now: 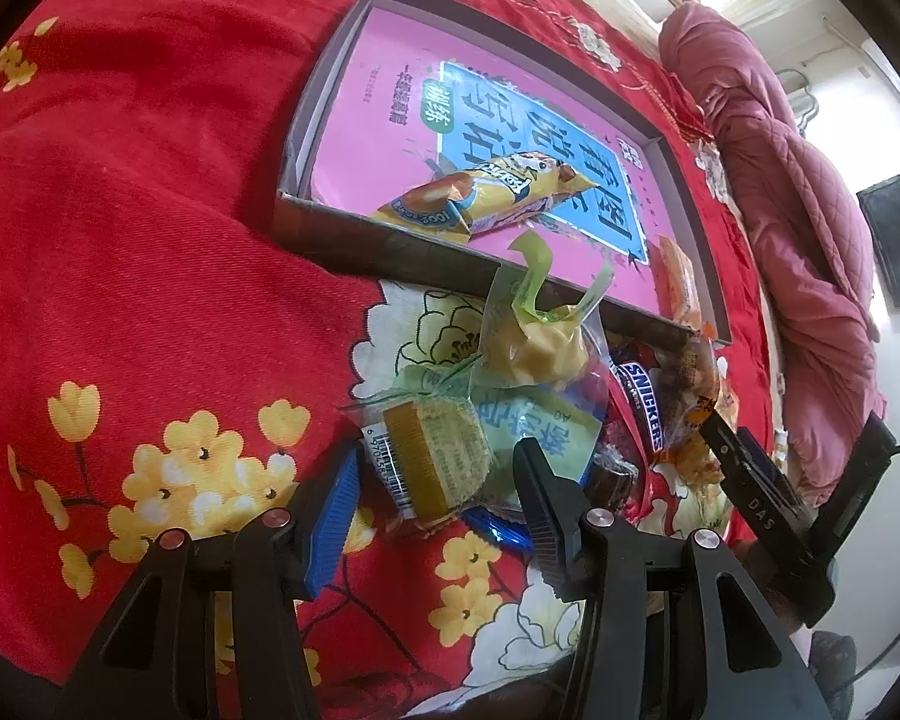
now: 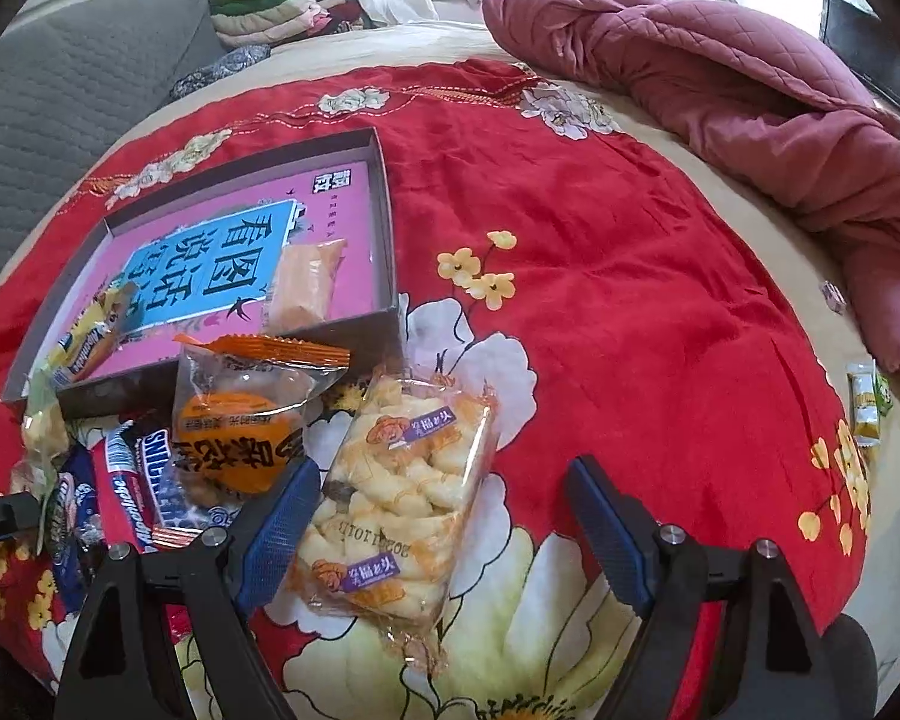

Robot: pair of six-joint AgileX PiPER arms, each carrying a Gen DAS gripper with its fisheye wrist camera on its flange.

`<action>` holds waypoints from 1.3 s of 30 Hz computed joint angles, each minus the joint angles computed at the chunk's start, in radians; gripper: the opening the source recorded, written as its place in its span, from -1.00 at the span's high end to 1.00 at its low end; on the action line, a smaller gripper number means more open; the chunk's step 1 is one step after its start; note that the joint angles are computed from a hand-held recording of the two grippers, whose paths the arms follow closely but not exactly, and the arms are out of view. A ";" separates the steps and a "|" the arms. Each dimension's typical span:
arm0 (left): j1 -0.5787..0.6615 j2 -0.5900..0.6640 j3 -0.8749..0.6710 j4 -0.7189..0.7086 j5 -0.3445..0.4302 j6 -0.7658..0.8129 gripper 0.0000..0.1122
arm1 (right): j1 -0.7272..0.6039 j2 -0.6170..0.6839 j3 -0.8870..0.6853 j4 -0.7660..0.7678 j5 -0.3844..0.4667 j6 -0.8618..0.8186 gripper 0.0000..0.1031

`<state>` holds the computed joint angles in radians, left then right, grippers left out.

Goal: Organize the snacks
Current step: 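Move both tools back to the pile and close the right tool on the cracker bag, then lift the clear cracker bag with the right tool while the left tool grasps a green-wrapped cake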

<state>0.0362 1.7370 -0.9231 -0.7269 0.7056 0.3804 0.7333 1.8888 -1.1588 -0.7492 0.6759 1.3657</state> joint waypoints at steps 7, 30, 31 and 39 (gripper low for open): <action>0.002 0.015 -0.001 -0.027 -0.009 0.012 0.06 | -0.025 0.009 0.001 0.060 -0.086 -0.080 -0.14; 0.068 0.054 0.010 -0.178 0.036 0.147 0.34 | -0.050 -0.077 0.094 -0.008 -0.183 0.033 -0.04; 0.067 0.053 0.011 -0.183 0.035 0.149 0.34 | -0.047 -0.082 0.097 -0.025 -0.179 0.048 -0.04; 0.073 0.011 0.023 -0.164 0.028 0.142 0.35 | -0.016 -0.123 0.124 -0.210 -0.182 0.195 -0.04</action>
<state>0.1087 1.7484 -0.9002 -0.8908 0.7338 0.5228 0.7170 1.7658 -1.0352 -0.9594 0.4937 1.5607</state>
